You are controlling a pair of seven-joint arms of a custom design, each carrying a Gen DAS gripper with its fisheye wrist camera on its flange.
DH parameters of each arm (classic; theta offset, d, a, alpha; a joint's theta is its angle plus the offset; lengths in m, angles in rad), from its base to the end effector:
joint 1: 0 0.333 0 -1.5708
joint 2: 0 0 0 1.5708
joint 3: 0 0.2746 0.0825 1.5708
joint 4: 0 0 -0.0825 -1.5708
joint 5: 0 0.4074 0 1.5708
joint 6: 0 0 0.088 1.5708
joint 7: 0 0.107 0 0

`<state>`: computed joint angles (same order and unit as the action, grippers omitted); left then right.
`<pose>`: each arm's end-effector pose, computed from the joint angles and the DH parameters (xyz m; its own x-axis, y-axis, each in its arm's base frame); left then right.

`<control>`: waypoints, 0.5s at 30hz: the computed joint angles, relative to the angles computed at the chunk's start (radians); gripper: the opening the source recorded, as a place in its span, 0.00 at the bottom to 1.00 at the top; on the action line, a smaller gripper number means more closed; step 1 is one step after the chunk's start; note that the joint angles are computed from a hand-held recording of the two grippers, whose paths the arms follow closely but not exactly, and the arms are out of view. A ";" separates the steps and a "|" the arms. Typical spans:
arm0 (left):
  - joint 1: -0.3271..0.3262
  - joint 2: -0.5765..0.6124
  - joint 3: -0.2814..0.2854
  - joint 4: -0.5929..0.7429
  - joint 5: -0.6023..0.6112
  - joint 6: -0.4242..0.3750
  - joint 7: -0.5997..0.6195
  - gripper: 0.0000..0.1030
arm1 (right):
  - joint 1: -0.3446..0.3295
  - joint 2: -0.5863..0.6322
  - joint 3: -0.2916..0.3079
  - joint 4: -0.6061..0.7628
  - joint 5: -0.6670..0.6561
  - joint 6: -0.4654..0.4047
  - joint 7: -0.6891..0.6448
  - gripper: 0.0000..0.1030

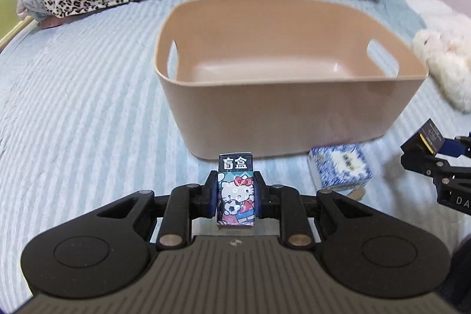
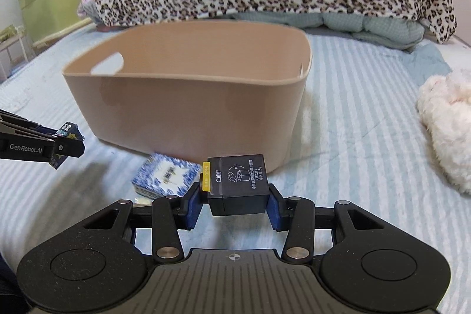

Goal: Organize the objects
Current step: 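Grasp the Hello Kitty blind box with the left tool while the right tool grasps the black box, then carry both boxes over the basket and open both tools to drop them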

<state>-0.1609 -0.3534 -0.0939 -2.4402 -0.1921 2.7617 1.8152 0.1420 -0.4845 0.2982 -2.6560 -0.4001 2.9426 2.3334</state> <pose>0.4979 -0.1226 0.4602 -0.3378 -0.9410 -0.0186 -0.7281 0.2738 -0.6285 0.4114 0.2186 0.4197 0.0915 -0.9933 -0.0702 -0.7032 -0.0145 -0.7109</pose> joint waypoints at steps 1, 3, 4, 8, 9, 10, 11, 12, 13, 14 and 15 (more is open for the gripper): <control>-0.007 -0.015 0.011 -0.016 -0.014 0.014 0.014 0.24 | -0.001 -0.010 0.001 0.001 -0.002 -0.001 0.001 0.41; -0.014 -0.039 0.020 -0.034 -0.030 0.039 0.025 0.24 | -0.013 -0.038 0.018 -0.002 -0.016 0.000 0.011 0.41; -0.017 -0.039 0.020 -0.030 -0.032 0.051 0.026 0.24 | -0.040 -0.051 0.043 -0.003 -0.039 0.014 0.029 0.41; -0.012 -0.046 0.014 -0.026 -0.017 0.106 0.019 0.24 | -0.085 -0.089 0.087 0.009 -0.072 0.033 0.059 0.41; -0.010 -0.038 0.010 -0.018 -0.011 0.118 0.011 0.24 | -0.103 -0.098 0.103 0.011 -0.084 0.043 0.070 0.41; -0.012 -0.041 0.013 -0.019 -0.011 0.128 0.010 0.24 | -0.116 -0.104 0.113 0.015 -0.092 0.052 0.078 0.41; -0.014 -0.040 0.016 -0.017 -0.011 0.139 0.008 0.24 | -0.128 -0.108 0.121 0.020 -0.096 0.063 0.086 0.41; -0.019 -0.053 0.021 -0.025 -0.014 0.144 0.009 0.24 | -0.144 -0.111 0.132 0.026 -0.100 0.076 0.096 0.41; -0.020 -0.053 0.021 -0.023 -0.012 0.153 0.005 0.24 | -0.160 -0.112 0.142 0.033 -0.104 0.087 0.103 0.41; -0.017 -0.050 0.017 -0.019 -0.006 0.166 -0.003 0.24 | -0.181 -0.111 0.157 0.043 -0.109 0.098 0.111 0.41; -0.013 -0.048 0.011 -0.015 0.002 0.178 -0.013 0.24 | -0.206 -0.109 0.176 0.055 -0.116 0.109 0.121 0.41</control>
<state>-0.1737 -0.4014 -0.0833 -2.4557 -0.1897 2.9397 1.8023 -0.0644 -0.5930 0.4746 -2.6009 -0.5159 3.0518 2.4542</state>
